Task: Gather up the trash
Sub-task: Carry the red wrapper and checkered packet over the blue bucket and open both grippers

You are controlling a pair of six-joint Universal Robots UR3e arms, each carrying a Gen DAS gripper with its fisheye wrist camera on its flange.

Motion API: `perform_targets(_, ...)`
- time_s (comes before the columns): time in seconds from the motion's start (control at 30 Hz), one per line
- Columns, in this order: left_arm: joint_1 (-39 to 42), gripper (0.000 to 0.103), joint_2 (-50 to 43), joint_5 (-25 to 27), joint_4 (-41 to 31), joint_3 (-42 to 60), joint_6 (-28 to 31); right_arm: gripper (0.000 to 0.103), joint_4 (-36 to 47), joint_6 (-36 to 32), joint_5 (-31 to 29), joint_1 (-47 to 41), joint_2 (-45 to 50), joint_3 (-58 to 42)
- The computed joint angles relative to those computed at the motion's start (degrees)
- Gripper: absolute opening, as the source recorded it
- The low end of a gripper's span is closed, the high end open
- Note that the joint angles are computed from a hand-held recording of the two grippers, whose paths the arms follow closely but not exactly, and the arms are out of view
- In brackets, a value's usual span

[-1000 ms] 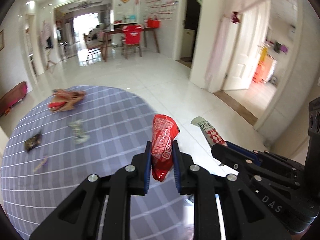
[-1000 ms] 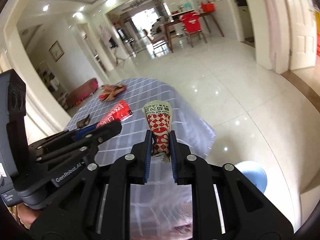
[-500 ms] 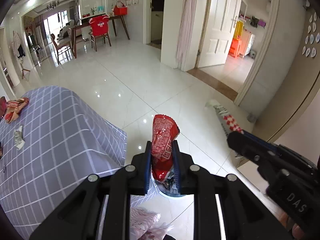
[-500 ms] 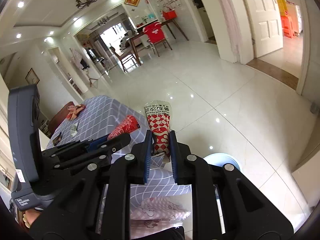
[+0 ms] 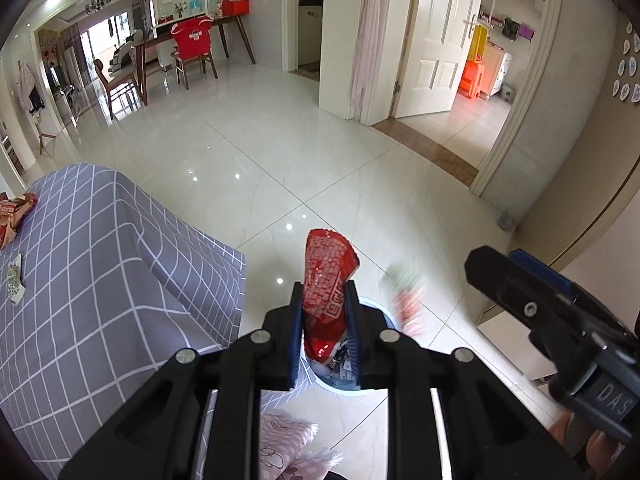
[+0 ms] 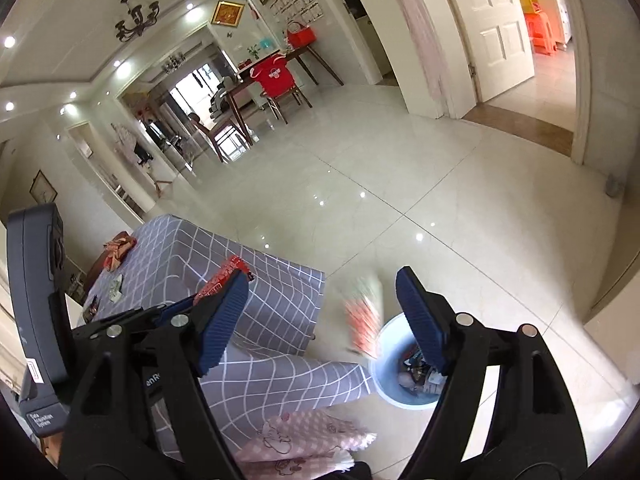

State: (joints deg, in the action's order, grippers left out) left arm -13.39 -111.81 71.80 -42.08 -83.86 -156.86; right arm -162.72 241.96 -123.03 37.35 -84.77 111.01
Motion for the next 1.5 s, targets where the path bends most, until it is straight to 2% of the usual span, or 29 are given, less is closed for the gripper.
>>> perform_targets(0.63,-2.2,0.019,-2.5,0.9,0.3,1.8,-0.3,0.076,3.8,3.9,-4.7,2.6,-0.7,0.0)
perform_targets(0.87,-4.5,0.019,-4.0,1.7,-0.3,3.9,-0.8,0.076,6.5,7.6,-9.0,4.0,-2.2,1.1)
perform_targets(1.07,-6.2,0.022,-5.5,1.2,-0.7,6.3,-1.4,0.076,9.2,12.5,-15.4,6.3,-3.8,2.3)
perform_targets(1.1,-6.2,0.028,-5.4,0.6,-1.1,6.6,-1.5,0.076,9.7,13.3,-16.3,6.6,-4.1,2.6)
perform_targets(1.13,-6.3,0.053,-5.4,0.3,-1.2,6.8,-1.6,0.076,10.0,14.1,-17.3,6.9,-4.5,3.0)
perform_targets(1.2,-7.0,0.089,-5.1,2.2,0.8,5.9,-2.8,0.076,10.2,14.8,-17.4,6.7,-5.8,4.0)
perform_targets(1.27,-6.7,0.089,-4.2,2.2,2.4,4.2,-2.9,0.077,9.9,14.9,-16.8,6.2,-6.6,4.7)
perform_targets(1.5,-5.3,0.089,-2.3,2.3,0.9,3.2,-3.4,0.077,10.7,14.6,-15.4,6.3,-5.8,3.2)
